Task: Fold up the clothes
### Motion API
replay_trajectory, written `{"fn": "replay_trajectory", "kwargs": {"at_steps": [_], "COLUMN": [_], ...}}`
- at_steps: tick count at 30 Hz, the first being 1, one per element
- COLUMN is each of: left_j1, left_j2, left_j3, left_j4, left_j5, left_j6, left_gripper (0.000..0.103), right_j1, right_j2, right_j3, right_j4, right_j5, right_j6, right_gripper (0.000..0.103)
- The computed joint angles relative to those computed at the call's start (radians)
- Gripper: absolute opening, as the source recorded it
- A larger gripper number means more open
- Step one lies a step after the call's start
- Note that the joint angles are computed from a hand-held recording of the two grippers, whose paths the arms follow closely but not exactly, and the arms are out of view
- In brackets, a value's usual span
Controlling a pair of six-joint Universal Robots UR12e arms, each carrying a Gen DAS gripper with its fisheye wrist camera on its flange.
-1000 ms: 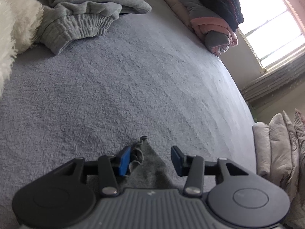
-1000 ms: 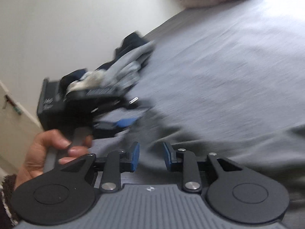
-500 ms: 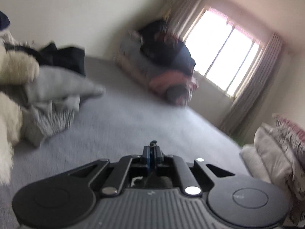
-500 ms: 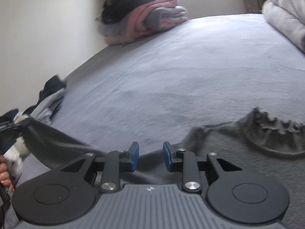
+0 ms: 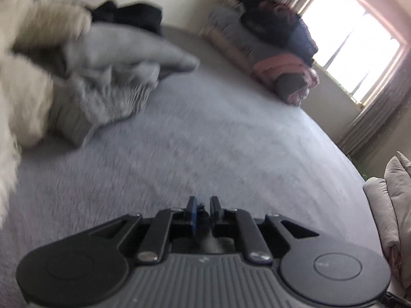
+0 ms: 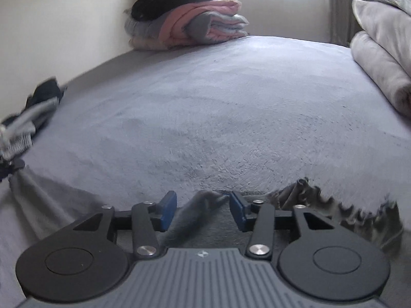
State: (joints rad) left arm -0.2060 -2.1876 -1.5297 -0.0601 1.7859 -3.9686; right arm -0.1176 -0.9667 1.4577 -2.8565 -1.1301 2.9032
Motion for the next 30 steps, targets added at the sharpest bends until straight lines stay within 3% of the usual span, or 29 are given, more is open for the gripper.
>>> {"fn": "replay_trajectory", "kwargs": {"at_steps": [6, 14, 17, 22, 26, 30], "left_j1": [0.004, -0.032, -0.029, -0.016, -0.009, -0.008], "left_j2": [-0.004, -0.028, -0.026, -0.018, -0.017, -0.017], "left_j3": [-0.006, 0.013, 0.021, 0.02, 0.018, 0.014], "left_j4": [0.019, 0.152, 0.081, 0.005, -0.015, -0.004], "left_j5": [-0.037, 0.139, 0.128, 0.087, 0.057, 0.036], "left_j6": [0.02, 0.159, 0.145, 0.081, 0.054, 0.07], "left_gripper": [0.005, 0.003, 0.004, 0.008, 0.008, 0.004], "right_j1": [0.014, 0.024, 0.024, 0.033, 0.054, 0.055], "right_j2": [0.026, 0.029, 0.016, 0.005, 0.004, 0.002], "right_j3": [-0.029, -0.015, 0.003, -0.006, -0.032, -0.032], "right_j4": [-0.003, -0.051, -0.065, 0.022, 0.127, 0.138], "right_j5": [-0.039, -0.045, -0.008, 0.049, -0.011, -0.016], "right_j6": [-0.075, -0.102, -0.101, -0.207, -0.329, -0.339], "right_gripper": [0.049, 0.047, 0.048, 0.047, 0.047, 0.043]}}
